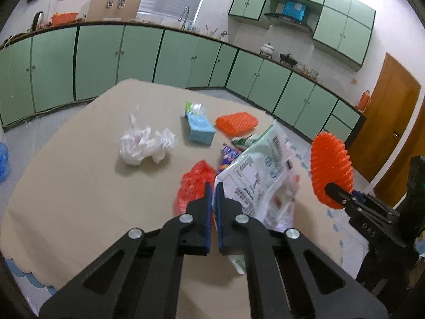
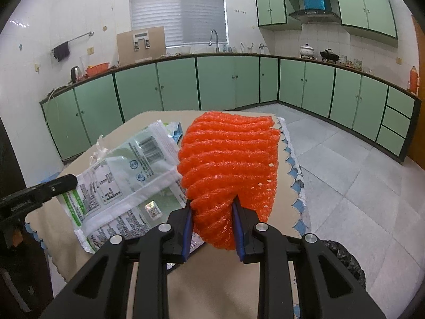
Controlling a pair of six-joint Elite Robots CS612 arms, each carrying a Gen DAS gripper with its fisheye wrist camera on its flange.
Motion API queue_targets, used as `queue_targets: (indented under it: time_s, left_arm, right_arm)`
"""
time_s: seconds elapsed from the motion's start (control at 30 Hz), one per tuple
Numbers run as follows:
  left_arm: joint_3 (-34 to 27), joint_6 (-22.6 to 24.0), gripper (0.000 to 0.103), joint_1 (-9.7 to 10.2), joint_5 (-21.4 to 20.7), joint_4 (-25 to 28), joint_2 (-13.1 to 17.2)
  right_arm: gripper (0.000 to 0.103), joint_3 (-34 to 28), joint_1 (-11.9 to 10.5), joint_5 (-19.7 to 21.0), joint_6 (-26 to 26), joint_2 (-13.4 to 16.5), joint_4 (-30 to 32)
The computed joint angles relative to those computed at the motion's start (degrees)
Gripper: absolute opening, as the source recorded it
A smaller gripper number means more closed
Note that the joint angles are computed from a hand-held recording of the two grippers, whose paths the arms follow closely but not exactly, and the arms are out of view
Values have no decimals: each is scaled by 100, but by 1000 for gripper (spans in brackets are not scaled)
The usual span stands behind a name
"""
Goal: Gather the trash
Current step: 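Carry the foam net and plastic bag over the trash bin and open both tools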
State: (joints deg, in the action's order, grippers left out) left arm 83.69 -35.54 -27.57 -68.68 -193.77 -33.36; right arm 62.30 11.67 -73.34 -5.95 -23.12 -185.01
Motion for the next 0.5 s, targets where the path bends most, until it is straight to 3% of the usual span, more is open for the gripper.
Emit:
queue_targets:
  time_s: [0.3,0.5]
  left_arm:
    - [-128,620,1,-165,120,-493,-139]
    - [-130,1067,1,-328,326,-1046,-240]
  right_arm:
    - [26,376,-120,-25,202,-252,-683]
    - [26,685,-233,-274,348,-442,-1132]
